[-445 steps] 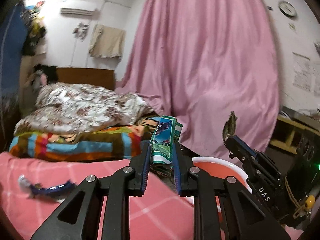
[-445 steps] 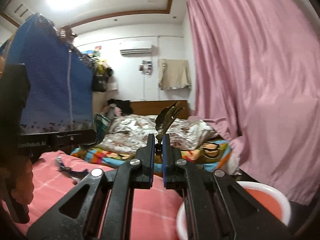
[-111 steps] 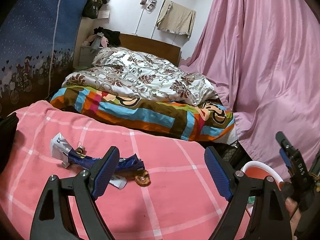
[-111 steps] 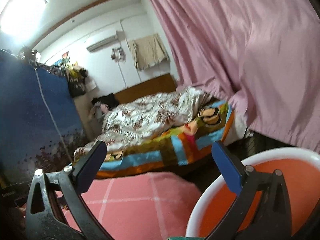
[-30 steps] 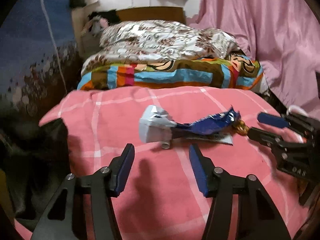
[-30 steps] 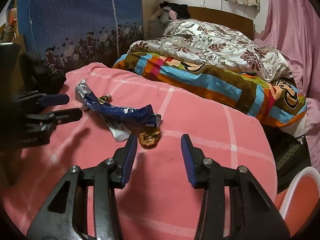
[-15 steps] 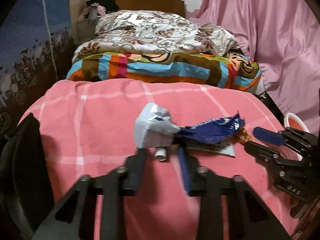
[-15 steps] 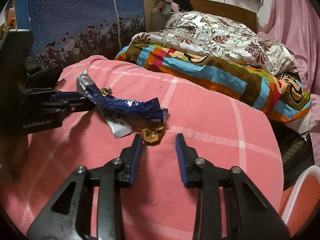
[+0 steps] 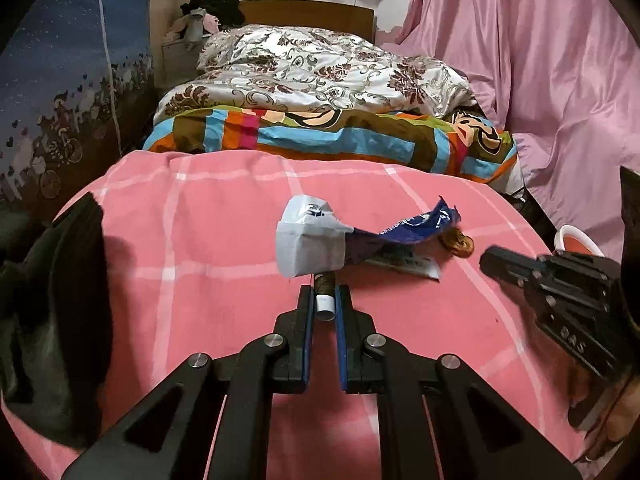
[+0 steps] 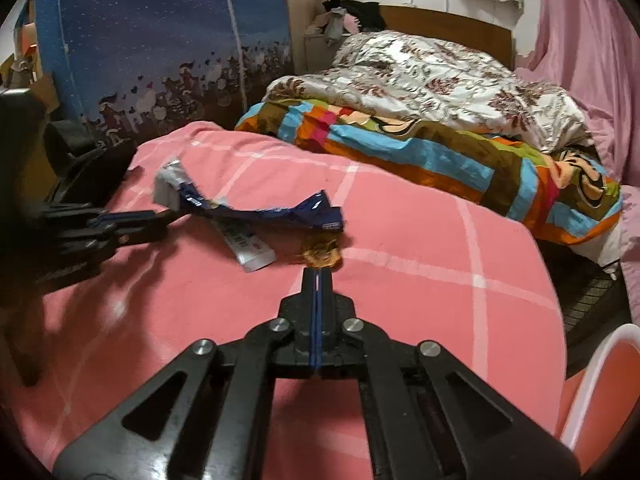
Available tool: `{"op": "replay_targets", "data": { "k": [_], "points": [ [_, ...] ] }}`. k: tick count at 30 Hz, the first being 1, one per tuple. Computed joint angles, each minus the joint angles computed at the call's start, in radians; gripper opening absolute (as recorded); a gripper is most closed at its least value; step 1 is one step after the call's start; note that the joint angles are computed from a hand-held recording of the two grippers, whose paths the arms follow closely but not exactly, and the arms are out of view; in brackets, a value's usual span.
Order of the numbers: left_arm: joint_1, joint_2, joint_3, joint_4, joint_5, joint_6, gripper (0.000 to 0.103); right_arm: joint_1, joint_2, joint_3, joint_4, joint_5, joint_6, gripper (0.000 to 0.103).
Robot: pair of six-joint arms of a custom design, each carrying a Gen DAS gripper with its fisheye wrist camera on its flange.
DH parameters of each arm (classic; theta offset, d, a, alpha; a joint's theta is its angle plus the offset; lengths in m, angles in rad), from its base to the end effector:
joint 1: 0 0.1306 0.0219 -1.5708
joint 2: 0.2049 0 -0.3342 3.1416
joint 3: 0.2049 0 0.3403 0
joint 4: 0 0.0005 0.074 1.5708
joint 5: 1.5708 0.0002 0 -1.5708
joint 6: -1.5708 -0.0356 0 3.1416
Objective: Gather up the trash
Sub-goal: 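Grasp the small white stick with the left tool while the right tool grasps the brown biscuit piece, then carry the stick and biscuit piece over the orange bucket and open both tools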
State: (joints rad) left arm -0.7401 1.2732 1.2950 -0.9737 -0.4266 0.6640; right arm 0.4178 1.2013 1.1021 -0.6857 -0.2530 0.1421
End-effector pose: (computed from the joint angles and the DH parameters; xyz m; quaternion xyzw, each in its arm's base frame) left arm 0.2996 -0.2544 0.3840 -0.0290 0.9327 -0.0383 0.3575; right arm 0.3461 0.1628 0.3498 -0.2996 0.8674 0.1676 0.3602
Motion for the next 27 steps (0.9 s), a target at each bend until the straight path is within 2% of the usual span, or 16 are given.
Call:
{"op": "replay_targets", "data": {
  "k": [1,2,4,7,10,12,13,16,19,21,24,27],
  "points": [
    [-0.005,0.002,0.004,-0.004,-0.003,0.008,0.008,0.004,0.006,0.007,-0.004,0.005,0.005,0.065],
    [-0.007,0.001,0.005,-0.007,-0.003,0.015,0.008,0.009,0.012,0.014,-0.006,0.009,0.014,0.077],
    [-0.007,-0.001,0.005,-0.008,-0.006,0.029,0.008,0.015,0.029,0.032,-0.018,0.017,0.027,0.09],
    [-0.003,-0.006,0.0,-0.004,-0.008,0.051,0.008,0.018,0.066,0.069,-0.038,0.029,0.041,0.09],
    [0.003,-0.024,-0.017,-0.001,0.012,0.066,0.008,0.013,0.117,0.12,-0.075,-0.002,0.053,0.089],
    [-0.001,-0.036,-0.028,-0.007,0.017,0.077,0.008,0.015,0.139,0.142,-0.099,-0.002,0.07,0.085],
    [-0.004,-0.044,-0.035,-0.008,0.019,0.082,0.008,0.016,0.141,0.142,-0.101,-0.005,0.073,0.077],
    [-0.023,-0.065,-0.051,-0.008,0.013,0.11,0.008,0.011,0.117,0.12,-0.103,-0.023,0.09,0.077],
    [-0.052,-0.089,-0.065,-0.002,0.004,0.144,0.008,-0.003,0.06,0.067,-0.1,-0.047,0.101,0.077],
    [-0.094,-0.103,-0.07,-0.001,-0.034,0.164,0.008,-0.025,-0.004,0.012,-0.092,-0.071,0.096,0.077],
    [-0.168,-0.104,-0.066,0.028,-0.126,0.154,0.008,-0.07,-0.133,-0.077,-0.069,-0.096,0.098,0.077],
    [-0.245,-0.081,-0.042,0.073,-0.229,0.11,0.008,-0.133,-0.279,-0.171,0.001,-0.144,0.068,0.077]
  ]
}}
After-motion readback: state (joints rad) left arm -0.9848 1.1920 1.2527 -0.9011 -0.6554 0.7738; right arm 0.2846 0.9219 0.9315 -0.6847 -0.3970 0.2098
